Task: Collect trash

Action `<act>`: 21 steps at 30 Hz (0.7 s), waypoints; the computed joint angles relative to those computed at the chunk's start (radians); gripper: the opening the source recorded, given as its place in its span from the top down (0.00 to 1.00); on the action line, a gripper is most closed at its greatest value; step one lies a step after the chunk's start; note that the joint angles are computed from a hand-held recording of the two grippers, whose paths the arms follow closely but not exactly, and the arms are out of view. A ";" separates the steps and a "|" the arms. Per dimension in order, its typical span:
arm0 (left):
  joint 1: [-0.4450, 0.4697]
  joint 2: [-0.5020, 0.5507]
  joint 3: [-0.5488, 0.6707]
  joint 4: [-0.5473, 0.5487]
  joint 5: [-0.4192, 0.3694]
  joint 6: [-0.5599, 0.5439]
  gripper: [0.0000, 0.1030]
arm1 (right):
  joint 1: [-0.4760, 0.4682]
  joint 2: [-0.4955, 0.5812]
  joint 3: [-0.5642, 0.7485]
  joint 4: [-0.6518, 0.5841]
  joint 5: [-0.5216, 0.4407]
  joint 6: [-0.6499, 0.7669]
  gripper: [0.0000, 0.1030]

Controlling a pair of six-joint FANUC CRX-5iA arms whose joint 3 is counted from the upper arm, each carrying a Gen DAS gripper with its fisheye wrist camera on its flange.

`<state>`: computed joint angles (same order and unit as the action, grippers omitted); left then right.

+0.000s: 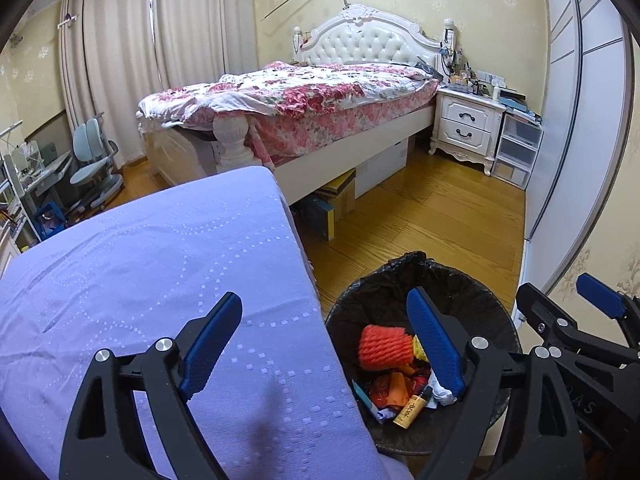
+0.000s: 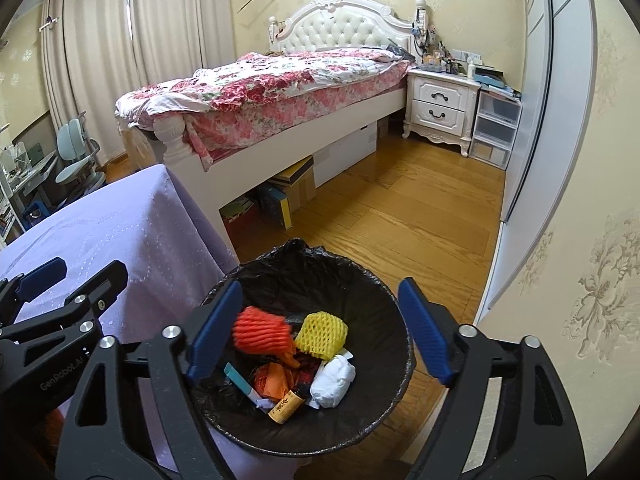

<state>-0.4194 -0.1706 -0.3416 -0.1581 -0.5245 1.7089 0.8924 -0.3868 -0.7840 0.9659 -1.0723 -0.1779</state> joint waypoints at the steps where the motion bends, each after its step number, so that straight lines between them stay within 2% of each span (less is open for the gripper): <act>1: -0.001 -0.006 -0.001 -0.008 -0.002 0.009 0.18 | 0.001 0.000 0.001 0.001 -0.005 0.001 0.18; 5: 0.018 -0.026 -0.017 0.017 0.009 0.001 0.17 | 0.019 0.004 0.010 0.015 -0.044 -0.005 0.12; 21: 0.045 -0.116 -0.048 -0.022 0.000 0.041 0.15 | 0.107 -0.008 0.033 0.040 -0.167 -0.022 0.07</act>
